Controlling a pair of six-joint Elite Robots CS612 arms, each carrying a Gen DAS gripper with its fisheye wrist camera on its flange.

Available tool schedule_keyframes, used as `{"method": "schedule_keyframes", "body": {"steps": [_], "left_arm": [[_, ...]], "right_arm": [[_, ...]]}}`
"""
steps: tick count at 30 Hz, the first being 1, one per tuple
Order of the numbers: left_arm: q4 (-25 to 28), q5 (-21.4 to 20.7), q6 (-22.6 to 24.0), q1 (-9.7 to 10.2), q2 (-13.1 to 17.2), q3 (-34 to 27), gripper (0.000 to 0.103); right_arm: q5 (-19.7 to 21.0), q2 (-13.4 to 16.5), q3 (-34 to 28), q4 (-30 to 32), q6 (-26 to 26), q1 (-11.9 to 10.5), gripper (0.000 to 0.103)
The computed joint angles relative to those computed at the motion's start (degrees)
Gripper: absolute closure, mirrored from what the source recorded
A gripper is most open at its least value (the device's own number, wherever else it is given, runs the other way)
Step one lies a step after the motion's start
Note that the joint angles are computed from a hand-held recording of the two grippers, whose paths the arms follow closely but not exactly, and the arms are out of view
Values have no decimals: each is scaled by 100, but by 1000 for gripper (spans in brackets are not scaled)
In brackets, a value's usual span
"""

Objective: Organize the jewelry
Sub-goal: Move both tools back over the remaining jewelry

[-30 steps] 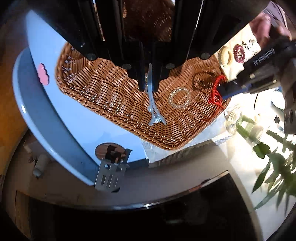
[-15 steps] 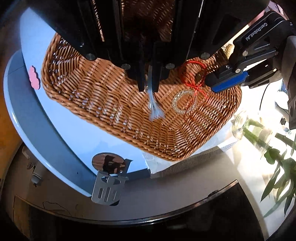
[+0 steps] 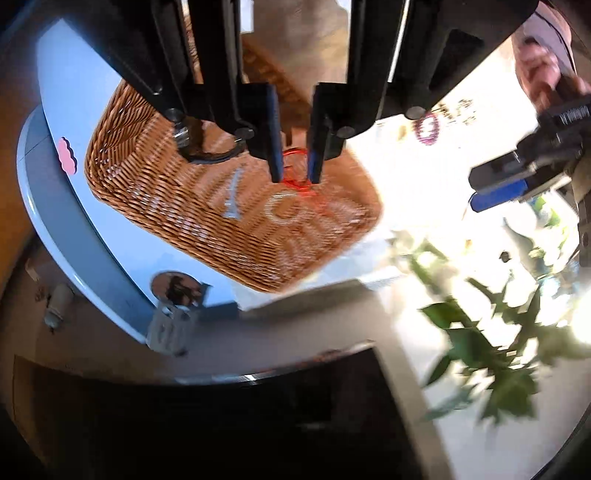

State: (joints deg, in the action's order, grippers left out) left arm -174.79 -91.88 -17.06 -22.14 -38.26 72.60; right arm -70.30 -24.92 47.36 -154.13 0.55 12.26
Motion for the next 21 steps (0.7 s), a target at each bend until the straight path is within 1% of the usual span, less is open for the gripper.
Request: {"method": "schedule_keyframes", "body": {"steps": [1,3,5,6,11,13,16,21], "left_arm": [[-156,100,-23,6,-133,231,49],[-473,287,-73,28,-376,686,43],[-687,554,-210,53,-583,1085,42],[-782,615,-289,76,-670,1258,42],[-1138,760,-707,205,-933,1928,42],[-1210,762,-810,258,-987,2108,42],[-1208,755,-875,308,-982,2241,42],[-1034,507,-839,376,-797,2149,42]], "right_arm": [[119,-75,157,-167,-30,9,71],[262,-231,488,-492,-83,42,71],[378,-344,735,-693,-132,81,70],[428,-389,840,-762,-160,104,70],[535,-521,1211,-906,-313,227,70],[606,-548,1317,-883,-360,252,70],[570,-522,1343,-729,-456,303,70],[412,-484,1367,-500,-592,372,70]]}}
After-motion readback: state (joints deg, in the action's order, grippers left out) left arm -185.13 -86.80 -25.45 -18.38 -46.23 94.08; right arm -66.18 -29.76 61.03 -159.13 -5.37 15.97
